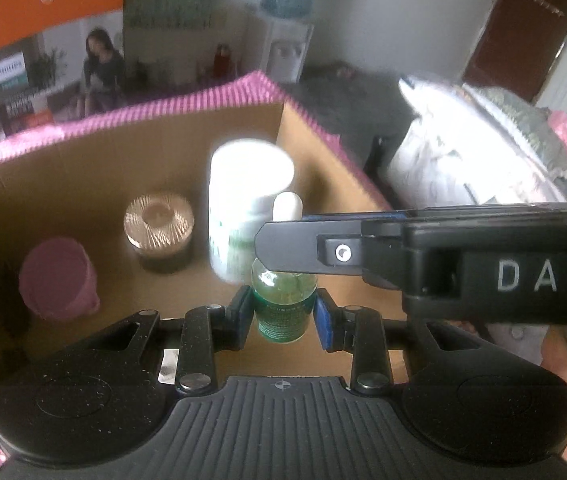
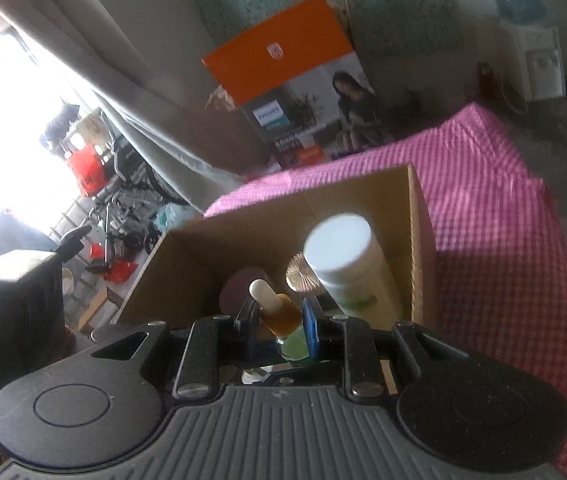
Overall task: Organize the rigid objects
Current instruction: 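Carry the dropper bottle with the right gripper into the box, then open the right gripper to release the bottle in the box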
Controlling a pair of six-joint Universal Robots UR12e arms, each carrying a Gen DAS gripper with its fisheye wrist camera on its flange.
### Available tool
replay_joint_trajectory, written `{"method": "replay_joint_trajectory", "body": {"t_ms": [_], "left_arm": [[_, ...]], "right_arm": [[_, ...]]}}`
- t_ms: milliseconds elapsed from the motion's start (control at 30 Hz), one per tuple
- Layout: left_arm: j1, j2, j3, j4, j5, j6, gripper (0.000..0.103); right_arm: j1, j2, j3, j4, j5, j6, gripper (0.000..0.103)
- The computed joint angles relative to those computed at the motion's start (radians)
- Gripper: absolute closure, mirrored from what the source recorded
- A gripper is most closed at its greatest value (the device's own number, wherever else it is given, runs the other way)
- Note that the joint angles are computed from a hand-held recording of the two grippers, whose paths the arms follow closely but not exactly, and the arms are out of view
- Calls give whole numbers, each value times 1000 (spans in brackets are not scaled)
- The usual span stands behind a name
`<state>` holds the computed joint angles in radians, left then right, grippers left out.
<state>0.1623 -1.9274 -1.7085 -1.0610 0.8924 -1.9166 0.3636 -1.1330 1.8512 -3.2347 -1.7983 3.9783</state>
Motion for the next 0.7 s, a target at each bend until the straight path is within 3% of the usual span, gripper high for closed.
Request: {"method": "replay_joint_trajectory", "body": {"t_ms": [133, 467, 667, 700], "left_arm": [[-2, 6, -6, 1, 20, -10, 70], [4, 10, -9, -13, 2, 8, 61], [37, 45, -49, 30, -85, 52, 40], [47, 55, -60, 40, -106, 63, 34]], "right_arm": [[-5, -3, 6, 30, 26, 1, 78], [15, -15, -18, 120, -30, -63, 76], [35, -29, -16, 88, -96, -70, 74], [40, -32, -16, 82, -113, -72, 68]]}}
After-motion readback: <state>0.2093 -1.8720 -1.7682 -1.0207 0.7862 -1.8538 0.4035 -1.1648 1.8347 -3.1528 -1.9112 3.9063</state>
